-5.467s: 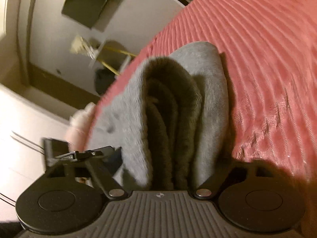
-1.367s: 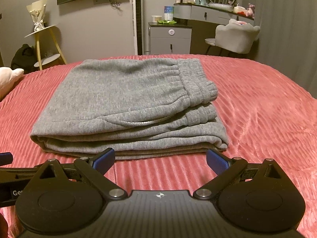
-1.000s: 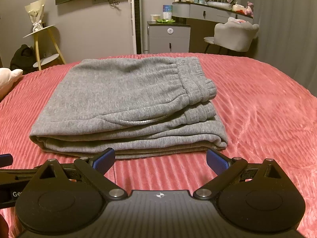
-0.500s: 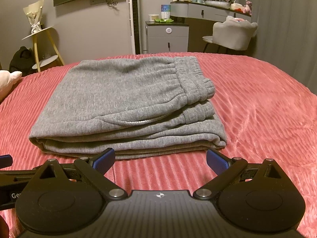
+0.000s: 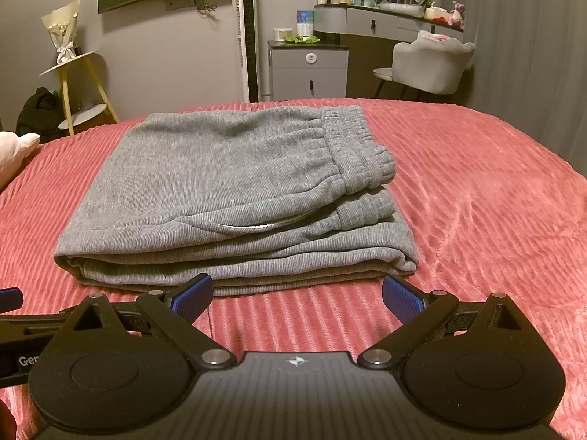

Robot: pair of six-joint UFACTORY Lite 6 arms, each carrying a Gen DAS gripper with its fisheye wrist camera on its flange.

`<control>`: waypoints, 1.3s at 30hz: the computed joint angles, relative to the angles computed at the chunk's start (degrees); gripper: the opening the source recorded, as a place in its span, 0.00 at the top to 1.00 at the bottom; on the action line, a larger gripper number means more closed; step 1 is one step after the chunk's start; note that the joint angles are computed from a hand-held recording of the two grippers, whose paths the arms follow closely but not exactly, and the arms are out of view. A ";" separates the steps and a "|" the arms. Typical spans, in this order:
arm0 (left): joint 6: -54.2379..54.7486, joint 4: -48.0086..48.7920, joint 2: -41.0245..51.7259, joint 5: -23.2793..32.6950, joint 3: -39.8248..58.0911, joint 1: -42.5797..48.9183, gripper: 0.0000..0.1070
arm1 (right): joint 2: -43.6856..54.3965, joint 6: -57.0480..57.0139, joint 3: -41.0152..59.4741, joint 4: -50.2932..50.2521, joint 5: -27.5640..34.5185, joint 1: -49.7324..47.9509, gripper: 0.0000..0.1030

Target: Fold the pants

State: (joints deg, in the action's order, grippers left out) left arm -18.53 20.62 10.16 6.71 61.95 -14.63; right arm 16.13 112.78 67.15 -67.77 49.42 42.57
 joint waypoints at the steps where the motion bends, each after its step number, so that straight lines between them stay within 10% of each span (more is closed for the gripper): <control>1: 0.05 -0.03 -0.01 0.00 -0.04 -0.02 0.04 | 0.03 -0.01 0.04 0.02 0.02 -0.02 0.04; 39: -2.33 2.55 -0.10 0.55 -0.10 -0.14 0.04 | 0.26 -0.05 0.49 0.35 0.81 0.50 0.04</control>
